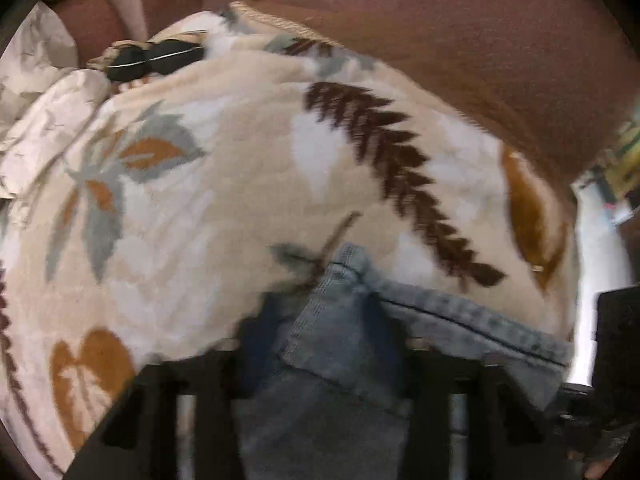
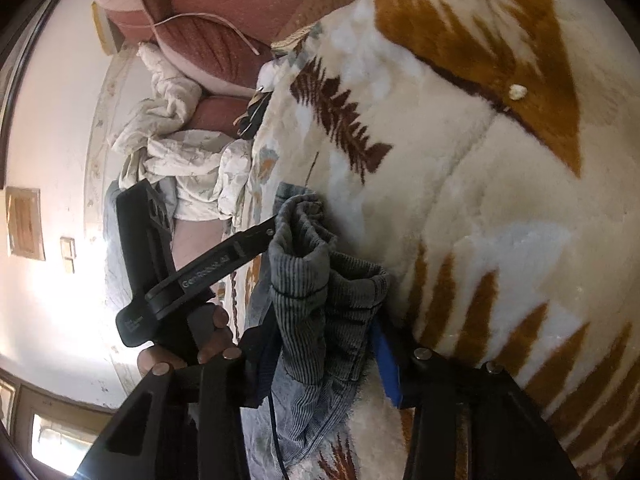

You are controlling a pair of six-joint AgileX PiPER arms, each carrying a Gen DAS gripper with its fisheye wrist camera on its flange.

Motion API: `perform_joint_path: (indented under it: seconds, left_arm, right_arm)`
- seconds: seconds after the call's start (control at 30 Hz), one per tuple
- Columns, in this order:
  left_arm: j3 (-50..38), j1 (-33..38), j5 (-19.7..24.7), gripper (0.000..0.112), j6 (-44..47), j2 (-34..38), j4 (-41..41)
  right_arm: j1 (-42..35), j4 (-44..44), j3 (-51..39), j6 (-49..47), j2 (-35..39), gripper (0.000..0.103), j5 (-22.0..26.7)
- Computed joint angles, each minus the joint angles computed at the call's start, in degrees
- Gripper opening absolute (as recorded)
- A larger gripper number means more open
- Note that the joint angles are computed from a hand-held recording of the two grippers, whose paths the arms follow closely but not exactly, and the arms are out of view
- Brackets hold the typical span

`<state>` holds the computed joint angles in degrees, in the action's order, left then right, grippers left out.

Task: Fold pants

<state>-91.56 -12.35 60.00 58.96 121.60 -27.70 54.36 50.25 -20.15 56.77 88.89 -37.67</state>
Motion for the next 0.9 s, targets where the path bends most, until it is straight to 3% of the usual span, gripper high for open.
perform_joint_path:
  seconds: [0.07, 0.17, 0.3, 0.37, 0.5, 0.7, 0.9]
  left_arm:
    - [2.5, -0.3, -2.5, 0.034, 1.9, -1.3, -0.6]
    - [4.2, -0.2, -3.5, 0.026, 3.1, -2.4, -1.7]
    - [5.0, 1.3, -3.5, 0.02, 4.0, -2.2, -4.4]
    - [5.1, 2.3, -2.7, 0.016, 2.6, -2.5, -6.2]
    - [8.4, 4.2, -3.4, 0.014, 5.1, -4.1, -10.1]
    - [10.3, 6.7, -1.6, 0.012, 6.7, -5.9, -14.2]
    - [9.2, 13.3, 4.6, 0.011, 9.6, -7.3, -18.4]
  right_arm:
    - [-1.0, -4.4, 0.1, 1.7, 0.2, 0.032, 0.3]
    - [-0.9, -5.1, -0.1, 1.9, 0.3, 0.03, 0.0]
    - [0.1, 1.8, -4.0, -9.9, -1.0, 0.03, 3.2]
    - [0.8, 2.8, -4.6, -11.3, -1.2, 0.025, 2.3]
    - [2.8, 11.6, -7.4, -22.4, -2.1, 0.025, 3.2]
    - [4.7, 19.4, -12.1, -34.0, -1.6, 0.025, 2.8]
    - [6.8, 28.2, -18.6, -49.6, -0.3, 0.025, 2.7]
